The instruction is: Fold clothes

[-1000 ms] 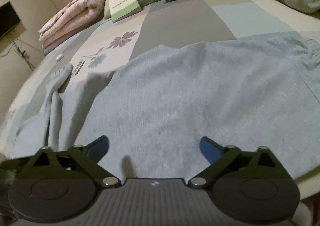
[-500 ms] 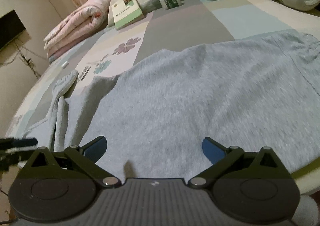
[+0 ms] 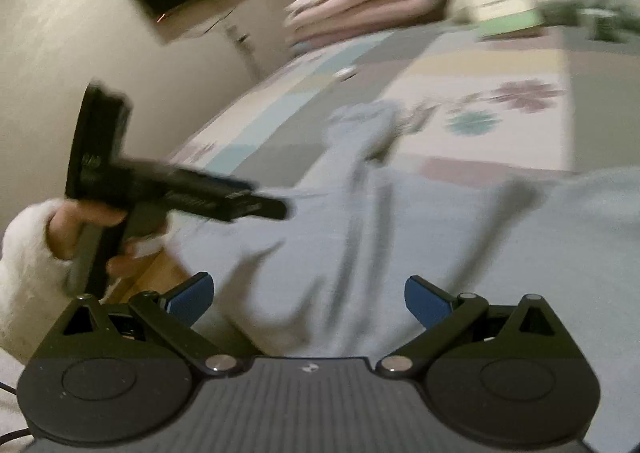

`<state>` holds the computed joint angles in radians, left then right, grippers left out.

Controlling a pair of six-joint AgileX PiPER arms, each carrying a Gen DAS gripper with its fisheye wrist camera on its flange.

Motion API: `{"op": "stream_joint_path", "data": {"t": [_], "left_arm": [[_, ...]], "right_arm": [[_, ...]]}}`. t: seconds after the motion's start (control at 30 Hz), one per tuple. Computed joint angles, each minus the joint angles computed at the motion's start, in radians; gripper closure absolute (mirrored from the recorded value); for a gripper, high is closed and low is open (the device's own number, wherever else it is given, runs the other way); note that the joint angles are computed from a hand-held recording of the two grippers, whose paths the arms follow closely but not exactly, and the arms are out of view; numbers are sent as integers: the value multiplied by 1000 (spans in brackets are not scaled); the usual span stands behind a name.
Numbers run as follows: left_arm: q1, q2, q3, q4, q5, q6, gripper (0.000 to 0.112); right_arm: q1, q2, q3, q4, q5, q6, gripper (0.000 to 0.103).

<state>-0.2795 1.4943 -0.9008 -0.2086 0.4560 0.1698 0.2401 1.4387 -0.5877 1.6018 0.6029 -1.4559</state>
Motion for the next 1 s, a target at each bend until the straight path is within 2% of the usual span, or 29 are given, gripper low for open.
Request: {"op": "stream_joint_path", "data": {"t": [0.13,0.27,0.37,0.47,0.57,0.67,0.73,0.9,1.0], "left_arm": [[59,38,8,-186,3,198,29],[118,78,10,-376,35,404,29],[143,112,-6,-438,55,477,29],[164,135,-22,-481,72,523,29],[189,146,-31,-520,84,556,29],[212,148,-29,-555,93,588,29],[223,156,-35,-564,108,596,29],[239,206,-62,-623,138,649,30],[252,260,-95,-678,184,684,29]], "right_arm": [[120,191,-163,-44,-53,89,0],[163,320,-265,-76,-71,168,0],[173,371,-306,-51,-59,163,0],[209,408,-351,-27,-117,143,0],[228,422,-381,-26,-110,144,0],[240,399,-371,23,-39,63,0],[272,376,-371,-13,-46,68,0],[281,374,-366,-173,-54,208,0],[244,299,-285,-159,-56,189,0]]}}
